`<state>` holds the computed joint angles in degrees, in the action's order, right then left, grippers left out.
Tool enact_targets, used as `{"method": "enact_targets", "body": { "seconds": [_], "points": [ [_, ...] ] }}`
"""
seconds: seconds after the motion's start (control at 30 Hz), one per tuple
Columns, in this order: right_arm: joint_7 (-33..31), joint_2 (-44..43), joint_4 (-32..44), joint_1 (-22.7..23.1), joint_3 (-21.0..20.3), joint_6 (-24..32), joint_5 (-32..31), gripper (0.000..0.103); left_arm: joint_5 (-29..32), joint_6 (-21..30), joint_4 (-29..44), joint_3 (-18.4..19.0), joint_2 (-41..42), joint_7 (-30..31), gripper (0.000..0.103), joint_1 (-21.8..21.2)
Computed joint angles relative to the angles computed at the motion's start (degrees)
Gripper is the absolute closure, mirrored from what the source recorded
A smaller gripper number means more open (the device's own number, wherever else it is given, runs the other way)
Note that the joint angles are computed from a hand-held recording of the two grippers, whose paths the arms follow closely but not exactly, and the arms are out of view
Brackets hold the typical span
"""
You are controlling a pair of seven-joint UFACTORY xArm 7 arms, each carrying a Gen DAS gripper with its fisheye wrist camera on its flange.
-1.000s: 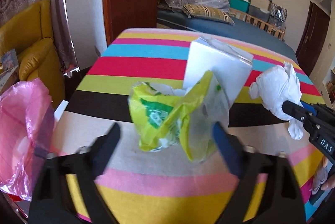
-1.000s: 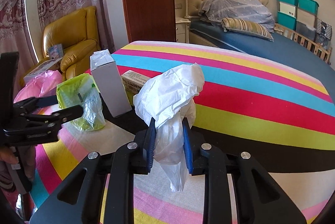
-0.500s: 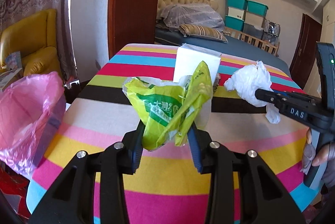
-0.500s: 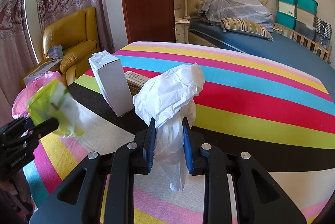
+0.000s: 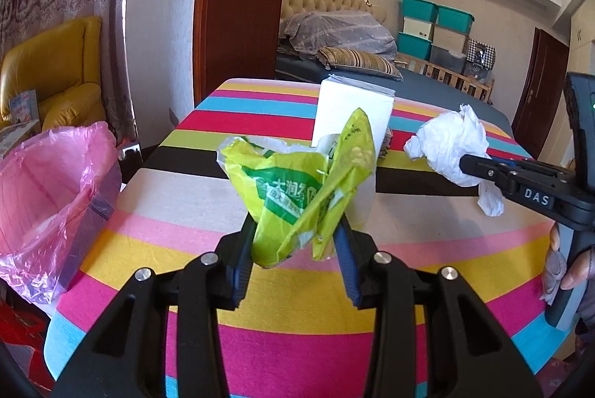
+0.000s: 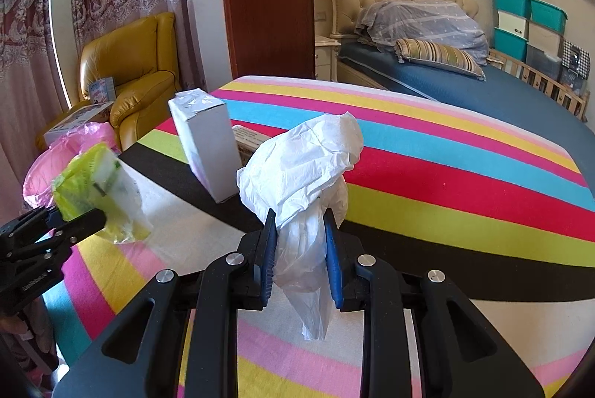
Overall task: Collect trash
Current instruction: 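Close the left gripper on the green-yellow snack bag, then carry the plastic bag and snack bag over the pink bin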
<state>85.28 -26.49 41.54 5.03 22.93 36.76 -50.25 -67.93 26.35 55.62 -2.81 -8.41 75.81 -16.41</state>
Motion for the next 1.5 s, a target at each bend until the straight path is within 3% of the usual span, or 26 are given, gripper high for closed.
{"method": "enact_targets", "body": {
  "seconds": [0.3, 0.7, 1.03, 1.5],
  "points": [
    [-3.1, -1.52, -0.28, 3.42, 2.65, 3.86, 0.99, 0.079, 1.21, -0.35, 1.51, -0.43, 1.42, -2.25, 0.064, 0.32],
    [-3.41, -1.12, 0.72, 5.97, 5.19, 5.44, 0.24, 0.079, -5.59, -3.13, -3.45, 1.05, -3.68, 6.12, 0.064, -0.62],
    [-3.28, 1.37, 2.28, 8.13, 5.13, 6.09, -1.14, 0.079, -3.93, -2.1, -5.61, 2.66, -5.47, 5.73, 0.064, -0.07],
    [-2.14, 0.39, 1.23, 8.02, 3.84, -3.51, -4.13, 0.079, -3.16, -2.76, -7.86, 5.75, -9.39, 7.98, 0.064, 0.16]
  ]
}}
